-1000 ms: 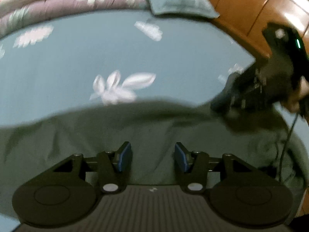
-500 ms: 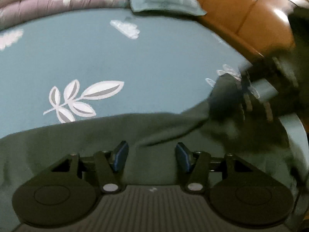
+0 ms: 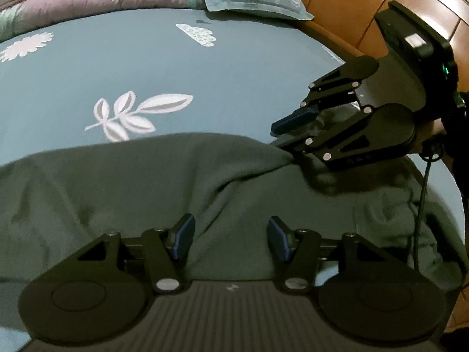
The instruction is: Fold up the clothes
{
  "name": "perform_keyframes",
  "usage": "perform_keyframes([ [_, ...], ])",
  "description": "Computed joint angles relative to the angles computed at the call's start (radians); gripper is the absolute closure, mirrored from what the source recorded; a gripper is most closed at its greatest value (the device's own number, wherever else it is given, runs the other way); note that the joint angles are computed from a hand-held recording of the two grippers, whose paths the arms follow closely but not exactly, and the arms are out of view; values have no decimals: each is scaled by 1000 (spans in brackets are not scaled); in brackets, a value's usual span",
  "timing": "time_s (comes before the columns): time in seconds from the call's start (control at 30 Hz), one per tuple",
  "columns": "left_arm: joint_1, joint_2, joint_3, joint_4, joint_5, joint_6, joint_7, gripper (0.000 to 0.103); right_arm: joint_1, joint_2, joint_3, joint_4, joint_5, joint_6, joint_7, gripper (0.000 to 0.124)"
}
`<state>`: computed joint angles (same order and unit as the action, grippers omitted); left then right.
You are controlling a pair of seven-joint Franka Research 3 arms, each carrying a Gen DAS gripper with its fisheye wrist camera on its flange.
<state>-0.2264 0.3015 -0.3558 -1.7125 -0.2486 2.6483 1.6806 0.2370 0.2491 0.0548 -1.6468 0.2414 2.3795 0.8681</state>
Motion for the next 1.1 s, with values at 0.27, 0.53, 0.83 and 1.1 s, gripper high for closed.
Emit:
perform_keyframes([
  [0.27, 28, -34, -18, -58, -93, 32, 48, 46, 14, -21, -2, -22, -29, -14, -1, 116],
  [0.53, 11, -45, 11, -51, -55, -24, 4, 46, 65, 2, -44, -11, -247, 152, 229, 113],
  [0.83, 12, -71, 55, -56, -26, 9, -7, 46, 23, -21, 17, 4, -96, 119, 216, 98],
  [1.1, 32, -92, 80, -90, 113, 44, -165, 46, 37, 151, 42, 205, 19, 53, 77, 91],
])
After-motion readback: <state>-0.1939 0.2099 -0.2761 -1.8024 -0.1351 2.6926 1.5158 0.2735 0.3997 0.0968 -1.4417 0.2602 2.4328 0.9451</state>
